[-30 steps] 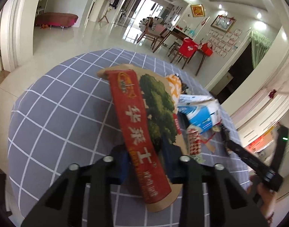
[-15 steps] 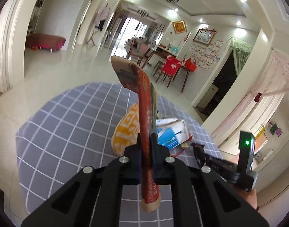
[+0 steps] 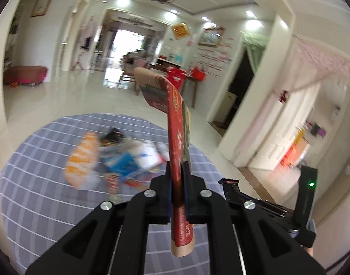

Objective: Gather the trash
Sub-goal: 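Carry both items over the blue bucket and open both tools to drop them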

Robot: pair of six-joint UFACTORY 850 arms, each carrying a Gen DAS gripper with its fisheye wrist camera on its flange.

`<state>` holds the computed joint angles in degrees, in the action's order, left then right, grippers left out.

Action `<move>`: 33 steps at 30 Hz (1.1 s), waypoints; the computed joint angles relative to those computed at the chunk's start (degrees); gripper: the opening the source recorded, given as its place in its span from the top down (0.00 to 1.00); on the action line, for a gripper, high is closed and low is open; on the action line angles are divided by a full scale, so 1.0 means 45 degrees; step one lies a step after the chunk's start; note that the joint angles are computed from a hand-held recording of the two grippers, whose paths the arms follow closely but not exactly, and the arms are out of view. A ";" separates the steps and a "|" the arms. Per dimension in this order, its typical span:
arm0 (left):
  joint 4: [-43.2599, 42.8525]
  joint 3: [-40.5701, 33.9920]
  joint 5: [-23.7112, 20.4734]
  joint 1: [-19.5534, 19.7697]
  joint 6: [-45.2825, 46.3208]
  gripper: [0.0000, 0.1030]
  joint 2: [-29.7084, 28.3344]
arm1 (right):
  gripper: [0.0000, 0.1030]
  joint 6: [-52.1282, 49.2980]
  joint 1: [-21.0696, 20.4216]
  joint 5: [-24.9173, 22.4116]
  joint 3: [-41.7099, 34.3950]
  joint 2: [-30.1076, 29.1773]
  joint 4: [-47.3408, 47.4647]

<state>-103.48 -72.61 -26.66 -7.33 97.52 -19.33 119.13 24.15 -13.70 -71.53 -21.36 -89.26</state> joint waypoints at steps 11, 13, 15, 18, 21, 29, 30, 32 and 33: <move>0.2636 -0.0189 0.0349 -0.3527 -0.1302 0.93 -0.0686 | 0.89 0.6460 -0.1026 -0.1806 0.6200 0.4674 -0.4211; 0.3707 -0.0586 0.0422 -0.4226 -0.2121 0.93 -0.1216 | 0.88 0.6787 -0.1299 -0.1990 0.7019 0.5200 -0.4080; 0.4773 -0.0996 0.0607 -0.4791 -0.2965 0.93 -0.1792 | 0.89 0.7448 -0.1685 -0.1937 0.7743 0.5561 -0.4265; 0.6366 -0.1681 0.0754 -0.5473 -0.4388 0.92 -0.2671 | 0.88 0.8123 -0.2150 -0.1956 0.8624 0.5906 -0.4283; 0.7618 -0.2408 0.0829 -0.5992 -0.5678 0.92 -0.3566 | 0.88 0.8964 -0.2611 -0.1836 0.9354 0.6191 -0.4688; 1.1842 -0.4455 0.0673 -0.6790 -1.0010 0.41 -0.5464 | 0.88 1.1030 -0.3553 -0.1451 1.0159 0.6185 -0.6337; 1.1955 -0.4418 0.0806 -0.6795 -1.0046 0.40 -0.5468 | 0.88 1.1203 -0.3607 -0.1412 1.0223 0.6168 -0.6515; 1.1865 -0.4355 0.0676 -0.6715 -0.9846 0.40 -0.5465 | 0.88 1.1454 -0.3700 -0.1315 1.0200 0.5999 -0.6832; 1.1985 -0.4362 0.0691 -0.6722 -0.9977 0.40 -0.5488 | 0.88 1.1700 -0.3772 -0.1239 1.0181 0.5919 -0.7136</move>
<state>-49.54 -92.24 -23.55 -37.58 52.62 -44.03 171.78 7.17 -19.28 -25.71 5.28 -121.37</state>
